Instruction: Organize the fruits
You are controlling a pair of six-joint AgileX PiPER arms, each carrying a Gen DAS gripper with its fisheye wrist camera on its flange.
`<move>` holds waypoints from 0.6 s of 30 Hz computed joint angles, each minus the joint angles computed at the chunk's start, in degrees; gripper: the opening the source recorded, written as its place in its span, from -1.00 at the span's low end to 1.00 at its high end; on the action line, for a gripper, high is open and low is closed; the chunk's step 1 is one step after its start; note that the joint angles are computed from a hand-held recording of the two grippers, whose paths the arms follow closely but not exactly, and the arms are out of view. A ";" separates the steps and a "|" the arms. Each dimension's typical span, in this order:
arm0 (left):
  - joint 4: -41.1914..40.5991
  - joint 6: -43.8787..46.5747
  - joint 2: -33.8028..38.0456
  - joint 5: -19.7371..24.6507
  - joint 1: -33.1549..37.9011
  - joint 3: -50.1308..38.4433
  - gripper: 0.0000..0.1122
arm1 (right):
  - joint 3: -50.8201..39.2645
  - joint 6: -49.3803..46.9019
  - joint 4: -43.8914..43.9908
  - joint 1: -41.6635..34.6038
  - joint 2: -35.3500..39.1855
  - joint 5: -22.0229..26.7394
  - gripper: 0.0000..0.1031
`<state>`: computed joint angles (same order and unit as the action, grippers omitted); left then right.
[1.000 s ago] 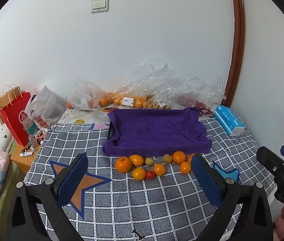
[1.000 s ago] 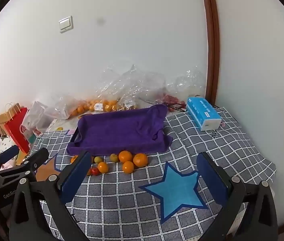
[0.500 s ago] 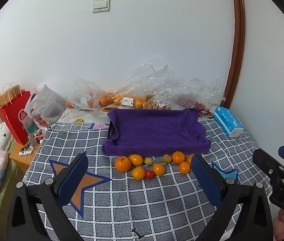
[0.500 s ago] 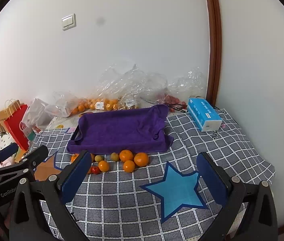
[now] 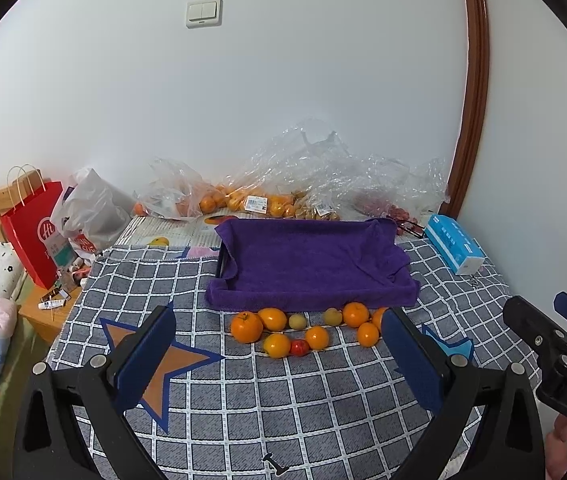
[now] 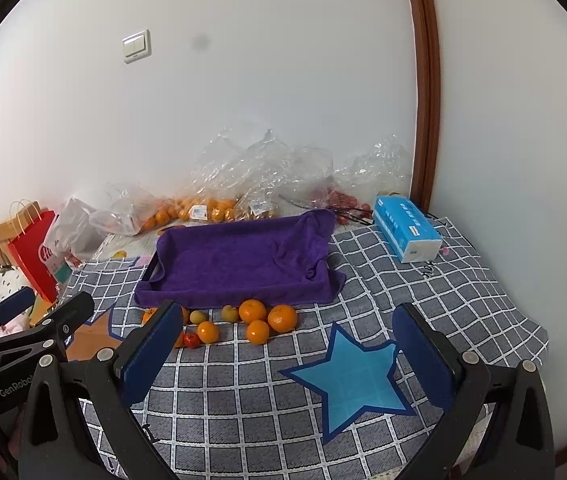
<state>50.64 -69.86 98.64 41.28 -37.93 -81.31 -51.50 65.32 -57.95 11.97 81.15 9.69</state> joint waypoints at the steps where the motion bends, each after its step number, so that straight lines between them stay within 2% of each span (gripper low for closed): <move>1: -0.12 0.14 -0.05 -0.08 0.03 0.07 0.83 | -0.02 0.22 -0.36 0.03 0.01 0.11 0.99; 6: -0.15 0.10 -0.27 -0.09 0.17 0.14 0.83 | -0.37 -1.17 1.00 0.14 0.24 0.41 0.99; 18: 0.42 -0.78 -0.63 -0.68 0.38 1.04 0.83 | -0.30 2.03 -2.38 1.44 0.16 1.33 0.99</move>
